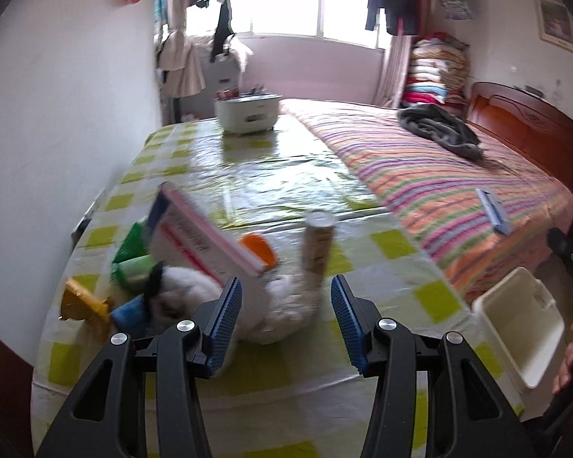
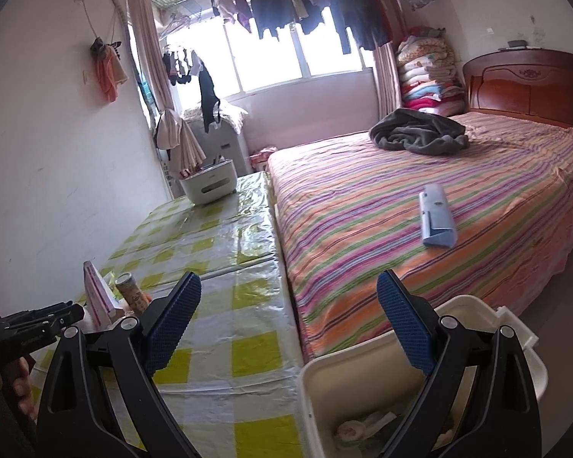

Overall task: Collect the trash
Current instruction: 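Move the left tool back to the table toward the white plush toy, then grasp the white plush toy with the left tool while the right tool grasps the cylindrical can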

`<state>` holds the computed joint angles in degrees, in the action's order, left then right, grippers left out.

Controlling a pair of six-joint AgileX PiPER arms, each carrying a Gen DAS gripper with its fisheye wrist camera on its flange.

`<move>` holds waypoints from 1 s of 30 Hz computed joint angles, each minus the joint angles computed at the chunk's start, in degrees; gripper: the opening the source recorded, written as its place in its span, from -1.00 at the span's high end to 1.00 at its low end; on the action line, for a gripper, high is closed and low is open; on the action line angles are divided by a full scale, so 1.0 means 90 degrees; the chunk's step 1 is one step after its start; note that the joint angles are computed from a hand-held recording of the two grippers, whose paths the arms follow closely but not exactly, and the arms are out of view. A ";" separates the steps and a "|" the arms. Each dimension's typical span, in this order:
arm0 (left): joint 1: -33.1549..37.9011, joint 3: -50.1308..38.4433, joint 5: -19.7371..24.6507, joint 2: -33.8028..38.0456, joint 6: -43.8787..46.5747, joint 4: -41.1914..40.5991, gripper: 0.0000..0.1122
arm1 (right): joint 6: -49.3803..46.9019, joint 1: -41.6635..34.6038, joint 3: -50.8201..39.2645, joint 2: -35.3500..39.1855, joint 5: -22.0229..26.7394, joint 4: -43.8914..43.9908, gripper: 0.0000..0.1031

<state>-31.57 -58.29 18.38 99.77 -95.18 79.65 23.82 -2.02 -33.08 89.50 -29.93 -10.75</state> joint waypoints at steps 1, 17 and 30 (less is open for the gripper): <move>0.0083 0.0006 -0.0009 0.0015 0.0074 -0.0055 0.15 | 0.0103 0.0042 -0.0062 0.0058 0.0039 -0.0079 -0.78; 0.0648 -0.0244 0.0079 0.0689 0.0423 0.0075 0.12 | 0.0445 0.1153 -0.1106 0.0870 0.0596 -0.0180 -0.78; 0.1365 -0.0229 -0.0630 0.0867 0.0882 -0.0497 -0.22 | 0.1011 0.2176 -0.3066 0.1920 0.1748 -0.1424 -0.78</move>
